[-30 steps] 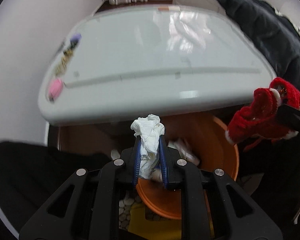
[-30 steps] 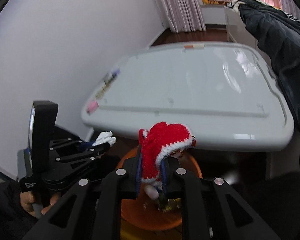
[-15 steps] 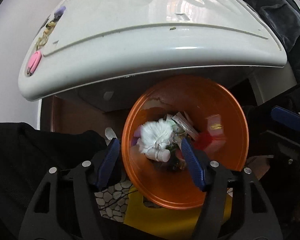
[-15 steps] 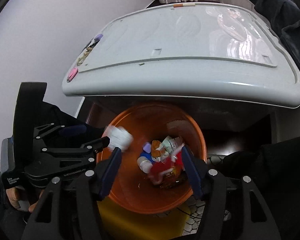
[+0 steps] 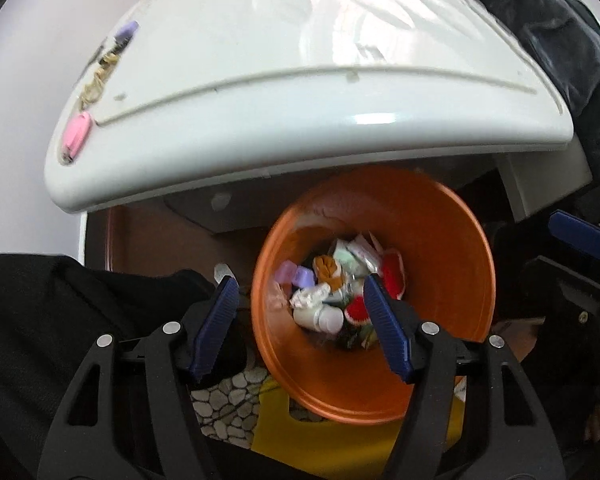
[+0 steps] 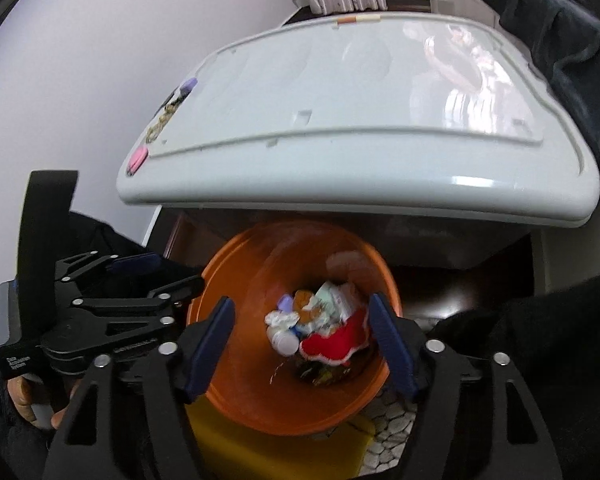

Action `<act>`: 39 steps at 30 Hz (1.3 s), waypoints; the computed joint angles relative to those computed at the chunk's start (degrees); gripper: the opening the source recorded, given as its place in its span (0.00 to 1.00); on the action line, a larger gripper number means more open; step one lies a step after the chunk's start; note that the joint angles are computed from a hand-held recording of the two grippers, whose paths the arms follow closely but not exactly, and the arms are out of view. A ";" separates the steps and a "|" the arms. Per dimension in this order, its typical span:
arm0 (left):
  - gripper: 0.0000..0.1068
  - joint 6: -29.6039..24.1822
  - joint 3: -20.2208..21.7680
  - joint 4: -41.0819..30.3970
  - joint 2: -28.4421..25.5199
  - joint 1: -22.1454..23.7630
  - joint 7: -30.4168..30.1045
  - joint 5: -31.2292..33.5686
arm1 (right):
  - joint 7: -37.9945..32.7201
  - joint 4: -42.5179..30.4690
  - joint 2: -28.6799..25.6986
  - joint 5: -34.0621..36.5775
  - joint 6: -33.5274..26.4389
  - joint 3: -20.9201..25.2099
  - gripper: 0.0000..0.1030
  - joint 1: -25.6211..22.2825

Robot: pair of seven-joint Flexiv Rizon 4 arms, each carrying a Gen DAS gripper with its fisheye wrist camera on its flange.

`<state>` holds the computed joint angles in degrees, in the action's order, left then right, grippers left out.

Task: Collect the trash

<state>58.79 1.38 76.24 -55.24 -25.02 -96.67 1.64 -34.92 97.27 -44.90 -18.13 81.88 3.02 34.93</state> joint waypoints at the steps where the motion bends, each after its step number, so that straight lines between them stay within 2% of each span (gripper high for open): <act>1: 0.60 1.00 0.25 -0.38 -0.02 0.09 -0.38 0.05 | 0.27 -0.29 0.06 -0.34 0.37 -1.18 0.71 0.38; 2: 0.60 1.70 0.63 -0.94 -0.17 0.02 -0.73 0.22 | 0.79 -0.73 -0.02 -0.78 0.79 -2.68 0.77 0.99; 7: 0.60 1.76 2.11 -8.14 -2.82 0.22 -1.94 0.48 | 6.26 -5.34 -1.47 -5.24 -0.13 -13.90 0.89 5.23; 10: 0.60 0.20 3.00 -14.72 -5.51 0.30 -2.74 0.57 | 11.54 -9.79 -3.89 -8.21 -2.08 -20.43 0.91 6.97; 12: 0.62 -0.92 3.44 -20.24 -7.94 0.43 -3.44 0.50 | 14.20 -13.00 -5.64 -10.06 -4.70 -22.52 0.93 7.11; 13: 0.69 -1.32 3.61 -23.11 -9.33 0.54 -3.93 0.46 | 15.14 -15.47 -6.83 -10.75 -6.60 -22.80 0.95 6.61; 14: 0.73 -1.34 3.82 -24.93 -10.11 0.64 -4.47 0.60 | 16.14 -16.78 -7.63 -11.48 -7.09 -23.10 0.95 6.31; 17: 0.73 -0.65 5.05 -31.31 -13.55 0.35 -6.37 1.74 | 20.07 -19.91 -10.25 -14.36 -7.97 -25.43 0.95 6.50; 19: 0.74 -0.62 6.28 -35.22 -15.91 0.00 -8.32 2.77 | 21.10 -21.36 -11.33 -15.83 -9.59 -25.07 0.95 5.90; 24: 0.78 -2.29 5.69 -39.64 -19.10 0.80 -11.38 3.15 | 21.53 -27.23 -14.32 -16.69 -13.42 -19.68 0.95 2.32; 28: 0.80 -7.37 5.17 -43.76 -21.20 1.69 -12.25 2.48 | 22.35 -28.56 -15.11 -19.23 -15.99 -19.57 0.95 2.64; 31: 0.80 -8.73 5.33 -44.22 -21.31 1.74 -13.66 3.44 | 22.92 -28.49 -15.10 -21.10 -16.75 -19.64 0.95 2.86; 39: 0.80 -8.00 5.05 -43.91 -20.92 1.74 -13.72 5.27 | 23.66 -28.06 -14.79 -22.86 -18.54 -18.13 0.95 2.15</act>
